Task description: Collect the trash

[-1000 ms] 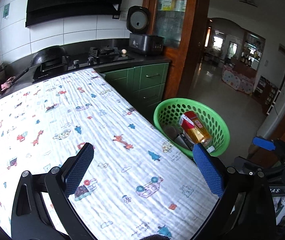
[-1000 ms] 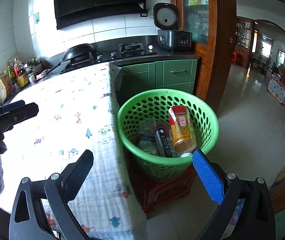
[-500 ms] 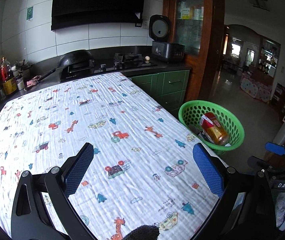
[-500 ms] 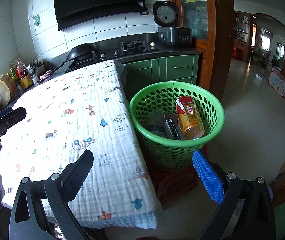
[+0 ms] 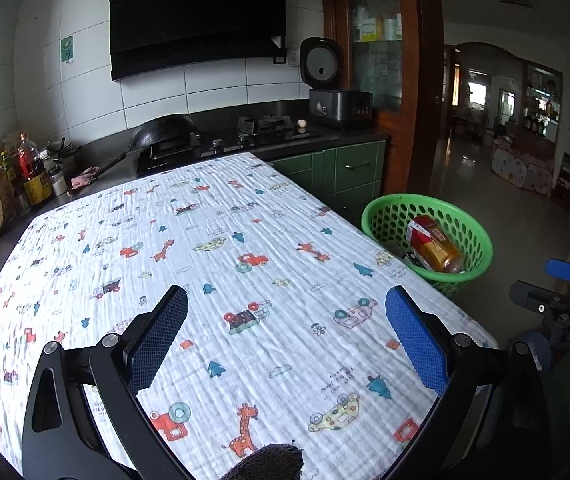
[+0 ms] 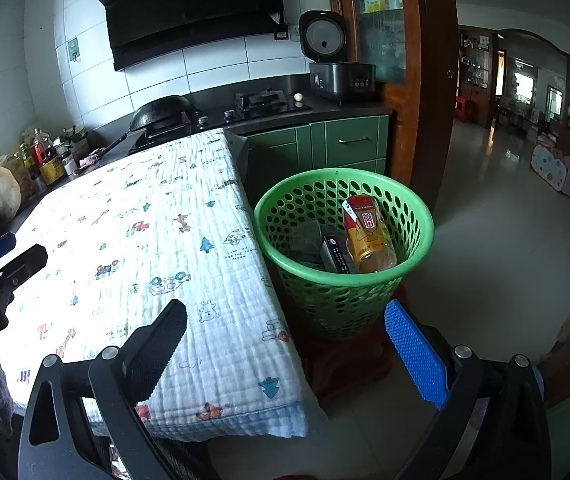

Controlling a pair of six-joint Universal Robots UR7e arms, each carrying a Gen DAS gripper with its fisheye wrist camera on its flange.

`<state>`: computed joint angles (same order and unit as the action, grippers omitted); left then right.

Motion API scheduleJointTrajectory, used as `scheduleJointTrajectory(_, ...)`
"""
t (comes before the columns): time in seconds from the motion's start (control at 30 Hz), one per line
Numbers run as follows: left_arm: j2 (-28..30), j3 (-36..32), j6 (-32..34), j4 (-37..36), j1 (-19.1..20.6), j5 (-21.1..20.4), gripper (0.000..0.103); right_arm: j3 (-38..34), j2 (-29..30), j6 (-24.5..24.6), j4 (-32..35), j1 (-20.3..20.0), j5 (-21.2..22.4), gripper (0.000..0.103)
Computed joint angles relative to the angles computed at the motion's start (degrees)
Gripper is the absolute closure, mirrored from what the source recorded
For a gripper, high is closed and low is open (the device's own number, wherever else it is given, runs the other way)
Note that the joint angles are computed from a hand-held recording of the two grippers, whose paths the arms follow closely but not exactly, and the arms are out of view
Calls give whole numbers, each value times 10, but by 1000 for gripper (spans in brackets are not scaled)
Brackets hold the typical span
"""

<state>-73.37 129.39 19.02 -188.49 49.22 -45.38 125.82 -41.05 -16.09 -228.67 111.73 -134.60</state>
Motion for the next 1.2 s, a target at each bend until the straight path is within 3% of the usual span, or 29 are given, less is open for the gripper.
scheduleJointTrajectory(1.2,-3,27,-18,4,-13,8,5,12,-1,-2,-11,3,0,7)
